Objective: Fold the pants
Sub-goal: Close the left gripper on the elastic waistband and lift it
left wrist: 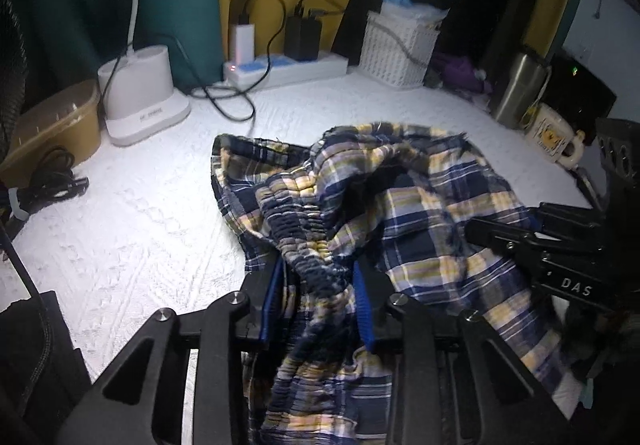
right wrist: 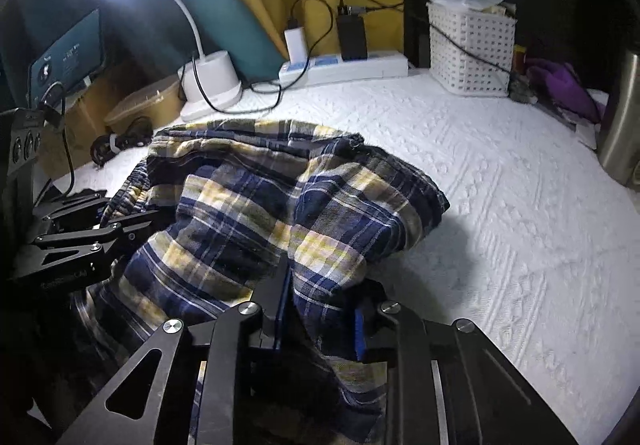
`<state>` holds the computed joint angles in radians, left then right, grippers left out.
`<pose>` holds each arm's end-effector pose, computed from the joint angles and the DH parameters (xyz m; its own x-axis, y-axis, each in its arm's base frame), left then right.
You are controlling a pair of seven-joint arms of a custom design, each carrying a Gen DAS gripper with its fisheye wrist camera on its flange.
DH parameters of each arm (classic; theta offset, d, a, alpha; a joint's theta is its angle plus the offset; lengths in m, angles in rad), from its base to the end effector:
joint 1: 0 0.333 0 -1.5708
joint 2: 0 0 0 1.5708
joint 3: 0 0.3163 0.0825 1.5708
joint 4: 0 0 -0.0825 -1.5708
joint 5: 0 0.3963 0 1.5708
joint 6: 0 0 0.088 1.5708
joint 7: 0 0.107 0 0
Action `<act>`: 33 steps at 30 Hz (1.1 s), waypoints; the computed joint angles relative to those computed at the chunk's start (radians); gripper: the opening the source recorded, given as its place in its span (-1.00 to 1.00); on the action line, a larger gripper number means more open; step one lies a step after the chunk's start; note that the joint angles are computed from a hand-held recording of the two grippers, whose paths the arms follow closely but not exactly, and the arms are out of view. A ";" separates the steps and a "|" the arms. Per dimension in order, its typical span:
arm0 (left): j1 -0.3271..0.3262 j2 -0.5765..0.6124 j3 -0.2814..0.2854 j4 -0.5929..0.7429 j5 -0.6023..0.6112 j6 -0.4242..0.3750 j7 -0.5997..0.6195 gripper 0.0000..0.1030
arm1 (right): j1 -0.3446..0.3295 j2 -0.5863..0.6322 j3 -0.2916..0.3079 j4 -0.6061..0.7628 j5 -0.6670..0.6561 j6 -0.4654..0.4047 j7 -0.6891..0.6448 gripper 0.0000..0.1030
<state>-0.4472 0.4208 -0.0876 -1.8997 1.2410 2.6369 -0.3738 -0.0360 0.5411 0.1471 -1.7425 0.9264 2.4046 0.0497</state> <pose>0.5543 -0.3520 0.2933 0.3178 -0.9340 0.1636 -0.6612 -0.3419 -0.6677 0.6860 0.0720 0.2752 0.8248 -0.5374 -0.1757 -0.5095 -0.5718 -0.6430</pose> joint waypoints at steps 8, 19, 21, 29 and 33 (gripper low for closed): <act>-0.016 -0.043 -0.015 -0.007 0.073 -0.029 -0.032 -0.54 | -0.041 -0.064 0.006 -0.050 0.118 -0.037 -0.102 -0.51; 0.047 -0.042 -0.030 -0.071 -0.158 -0.013 0.085 0.18 | -0.008 -0.048 -0.021 -0.071 0.098 0.036 -0.104 -0.02; 0.049 -0.051 -0.008 -0.097 -0.126 0.042 0.027 0.29 | -0.007 -0.032 -0.026 -0.046 0.066 0.003 -0.059 0.90; 0.046 -0.017 0.017 -0.079 -0.097 0.147 0.004 0.76 | 0.005 0.017 -0.029 0.003 -0.019 -0.018 0.036 1.00; 0.036 0.009 0.026 -0.046 -0.082 0.160 0.008 0.88 | -0.001 0.059 -0.025 0.063 -0.077 -0.081 0.099 1.00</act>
